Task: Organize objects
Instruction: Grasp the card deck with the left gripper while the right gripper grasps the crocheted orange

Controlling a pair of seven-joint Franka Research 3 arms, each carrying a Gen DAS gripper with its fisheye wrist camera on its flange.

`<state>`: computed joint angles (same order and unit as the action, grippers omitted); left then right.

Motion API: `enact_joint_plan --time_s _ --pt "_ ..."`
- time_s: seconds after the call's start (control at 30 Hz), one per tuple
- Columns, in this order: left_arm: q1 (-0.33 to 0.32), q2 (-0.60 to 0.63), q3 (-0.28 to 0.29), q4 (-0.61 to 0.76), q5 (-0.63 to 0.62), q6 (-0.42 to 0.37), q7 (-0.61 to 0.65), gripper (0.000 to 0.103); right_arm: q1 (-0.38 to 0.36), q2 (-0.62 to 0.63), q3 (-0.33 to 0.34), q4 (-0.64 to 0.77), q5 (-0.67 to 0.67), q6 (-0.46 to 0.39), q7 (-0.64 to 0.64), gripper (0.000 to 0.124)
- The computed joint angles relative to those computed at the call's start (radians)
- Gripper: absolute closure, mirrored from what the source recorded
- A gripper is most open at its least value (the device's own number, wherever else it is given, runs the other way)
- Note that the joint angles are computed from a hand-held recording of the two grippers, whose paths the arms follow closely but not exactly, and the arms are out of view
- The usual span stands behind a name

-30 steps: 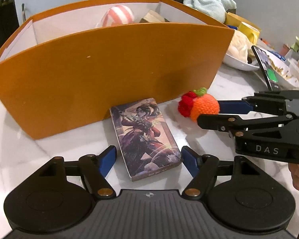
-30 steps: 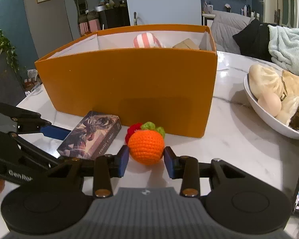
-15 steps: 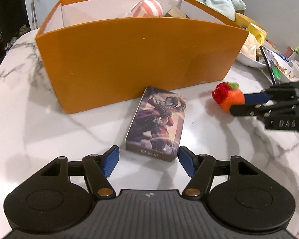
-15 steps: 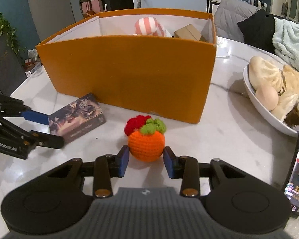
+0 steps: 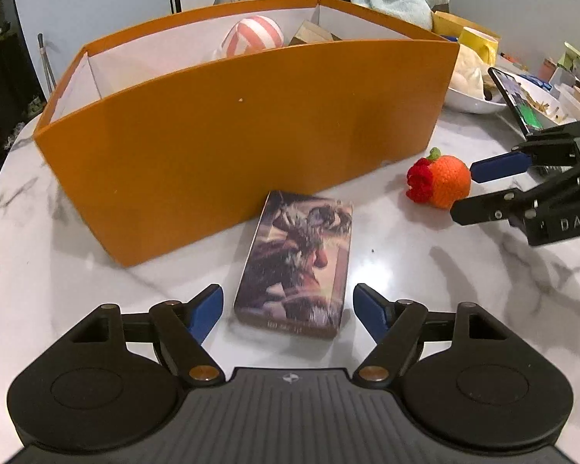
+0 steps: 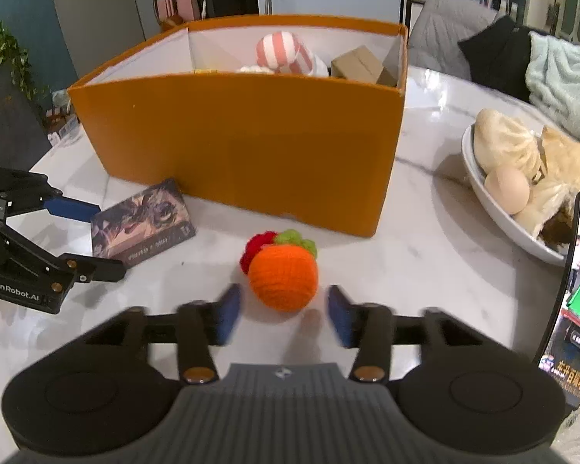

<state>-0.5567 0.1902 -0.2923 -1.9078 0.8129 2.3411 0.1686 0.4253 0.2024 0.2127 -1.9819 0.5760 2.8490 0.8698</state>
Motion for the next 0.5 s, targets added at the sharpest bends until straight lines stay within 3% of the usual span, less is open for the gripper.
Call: enact_joint_plan --time_s 0.2,0.33,0.5 --pt "0.011 0.022 0.015 0.015 -0.004 0.034 -0.022 0.016 -0.020 0.026 0.057 -0.018 0.124 0.134 -0.100 0.059" --pt "0.010 0.039 0.021 0.032 -0.001 0.032 -0.012 0.016 -0.073 0.054 0.143 -0.012 0.284 0.202 -0.238 0.059" --pt "-0.001 0.059 0.026 0.056 0.019 0.009 0.002 0.015 -0.097 0.080 0.188 -0.001 0.396 0.242 -0.349 0.060"
